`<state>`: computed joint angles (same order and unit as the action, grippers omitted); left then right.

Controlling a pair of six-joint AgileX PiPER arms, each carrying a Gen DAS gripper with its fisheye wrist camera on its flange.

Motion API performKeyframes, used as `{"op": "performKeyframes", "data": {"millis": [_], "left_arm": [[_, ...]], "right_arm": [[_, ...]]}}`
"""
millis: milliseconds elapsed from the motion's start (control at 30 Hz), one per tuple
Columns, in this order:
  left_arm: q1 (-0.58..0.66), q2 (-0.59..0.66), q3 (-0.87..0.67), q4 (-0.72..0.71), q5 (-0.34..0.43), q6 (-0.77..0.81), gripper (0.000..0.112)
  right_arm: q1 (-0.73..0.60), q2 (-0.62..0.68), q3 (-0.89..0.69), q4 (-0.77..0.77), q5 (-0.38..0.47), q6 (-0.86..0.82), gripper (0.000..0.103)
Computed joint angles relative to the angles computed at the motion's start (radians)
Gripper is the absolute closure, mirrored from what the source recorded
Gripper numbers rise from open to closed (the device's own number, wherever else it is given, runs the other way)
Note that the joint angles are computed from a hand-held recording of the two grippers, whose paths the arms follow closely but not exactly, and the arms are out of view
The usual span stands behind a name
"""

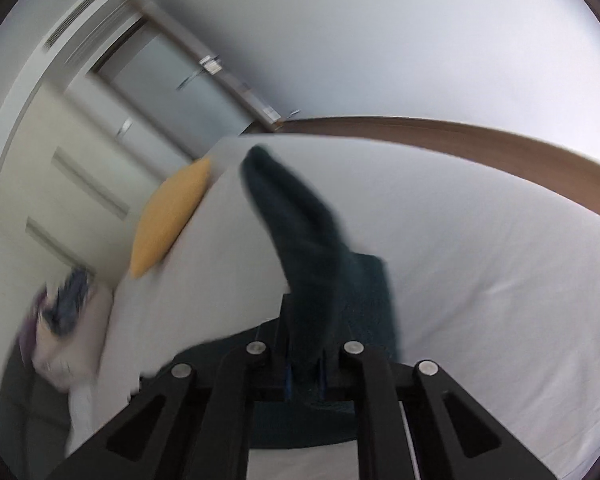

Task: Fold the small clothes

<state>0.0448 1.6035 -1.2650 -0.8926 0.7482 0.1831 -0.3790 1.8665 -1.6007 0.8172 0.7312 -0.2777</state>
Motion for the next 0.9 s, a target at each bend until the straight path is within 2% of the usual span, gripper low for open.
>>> {"op": "performKeyframes", "data": {"millis": [33,167,267,300,333,400,500,567,667,733,800,900], "left_arm": [[0.008,0.011,-0.015,0.001,0.0,-0.014,0.053],[0.058,0.052,-0.053,-0.081,0.036,0.022,0.053],[0.104,0.113,-0.089,-0.209,0.087,0.083,0.043],[0.112,0.122,-0.093,-0.232,0.098,0.092,0.033],[0.119,0.146,-0.105,-0.284,0.111,0.114,0.03],[0.125,0.198,-0.143,-0.339,0.156,0.14,0.029],[0.118,0.292,-0.234,-0.352,0.217,0.117,0.028],[0.112,0.36,-0.312,-0.328,0.255,0.071,0.028],[0.093,0.452,-0.418,-0.291,0.305,0.001,0.028],[0.086,0.497,-0.459,-0.284,0.322,-0.035,0.028],[0.079,0.528,-0.489,-0.277,0.33,-0.053,0.028],[0.067,0.541,-0.498,-0.27,0.32,-0.059,0.03]], "right_arm": [[0.066,-0.006,-0.022,-0.049,-0.002,0.02,0.093],[0.335,-0.008,-0.072,-0.138,0.004,0.032,0.093],[0.521,0.001,-0.06,-0.24,-0.034,0.041,0.093],[0.586,0.008,-0.05,-0.287,-0.058,0.058,0.093],[0.644,0.018,-0.039,-0.332,-0.079,0.077,0.093],[0.727,0.039,-0.006,-0.369,-0.118,0.108,0.093],[0.778,0.04,0.056,-0.379,-0.166,0.125,0.093],[0.792,0.052,0.06,-0.379,-0.166,0.149,0.093],[0.782,0.034,0.122,-0.274,-0.179,0.085,0.087],[0.764,-0.009,0.217,-0.146,-0.199,-0.03,0.08],[0.724,-0.026,0.276,0.034,-0.169,-0.186,0.063],[0.678,-0.062,0.374,0.235,-0.154,-0.336,0.055]]}}
